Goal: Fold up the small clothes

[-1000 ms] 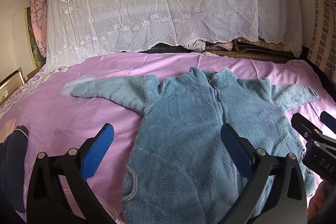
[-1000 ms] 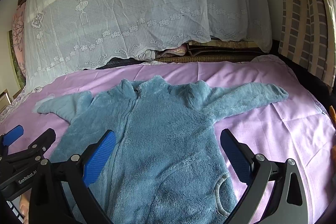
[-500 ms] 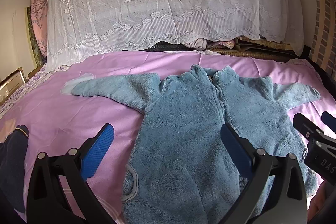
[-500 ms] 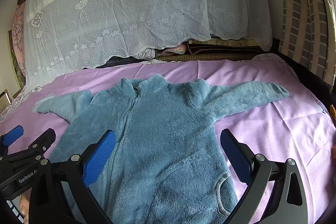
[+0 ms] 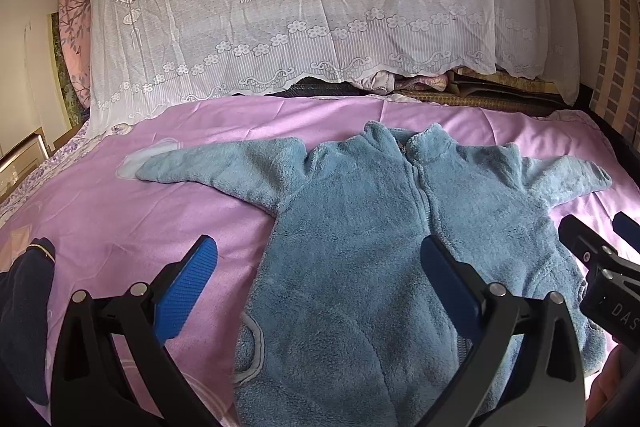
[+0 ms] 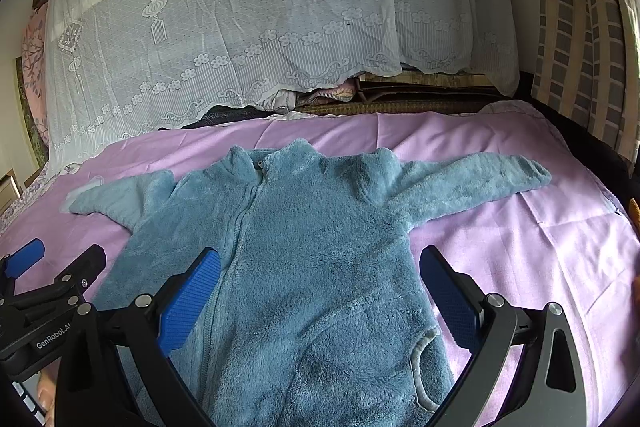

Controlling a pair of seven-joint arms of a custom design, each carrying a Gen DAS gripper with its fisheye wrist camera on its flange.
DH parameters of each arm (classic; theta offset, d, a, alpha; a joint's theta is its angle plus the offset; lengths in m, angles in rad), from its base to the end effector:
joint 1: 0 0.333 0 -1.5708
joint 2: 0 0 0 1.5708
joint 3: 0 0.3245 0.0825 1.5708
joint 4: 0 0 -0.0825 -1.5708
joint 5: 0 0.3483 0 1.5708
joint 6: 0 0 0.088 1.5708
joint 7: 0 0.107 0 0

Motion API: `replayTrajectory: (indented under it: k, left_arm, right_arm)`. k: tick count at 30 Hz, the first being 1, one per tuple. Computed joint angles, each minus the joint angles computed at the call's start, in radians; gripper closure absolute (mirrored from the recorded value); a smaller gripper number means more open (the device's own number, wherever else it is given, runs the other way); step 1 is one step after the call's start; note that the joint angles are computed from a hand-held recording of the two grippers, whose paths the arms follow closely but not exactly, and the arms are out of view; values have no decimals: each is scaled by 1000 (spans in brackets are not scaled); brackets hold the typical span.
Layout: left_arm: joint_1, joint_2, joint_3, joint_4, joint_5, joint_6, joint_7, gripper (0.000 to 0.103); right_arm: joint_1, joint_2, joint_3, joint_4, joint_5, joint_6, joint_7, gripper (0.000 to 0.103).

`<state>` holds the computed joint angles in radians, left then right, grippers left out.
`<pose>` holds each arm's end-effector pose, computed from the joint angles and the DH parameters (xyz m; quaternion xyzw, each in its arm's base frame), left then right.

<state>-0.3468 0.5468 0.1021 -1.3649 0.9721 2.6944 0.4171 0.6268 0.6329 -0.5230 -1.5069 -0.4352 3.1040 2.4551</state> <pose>0.6940 -0.2218 0.5012 -0.6552 0.5706 -0.2997 0.3941 0.6940 0.2136 0.4639 -0.5794 0.6372 -0.3416 0.3763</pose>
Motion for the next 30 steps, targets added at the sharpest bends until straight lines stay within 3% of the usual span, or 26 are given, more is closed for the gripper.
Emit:
replayTrajectory:
  k: [30]
  left_arm:
    - [2, -1, -1, -1, -7, 0, 8, 4]
  right_arm:
    - [6, 3, -9, 1, 5, 0, 4, 3]
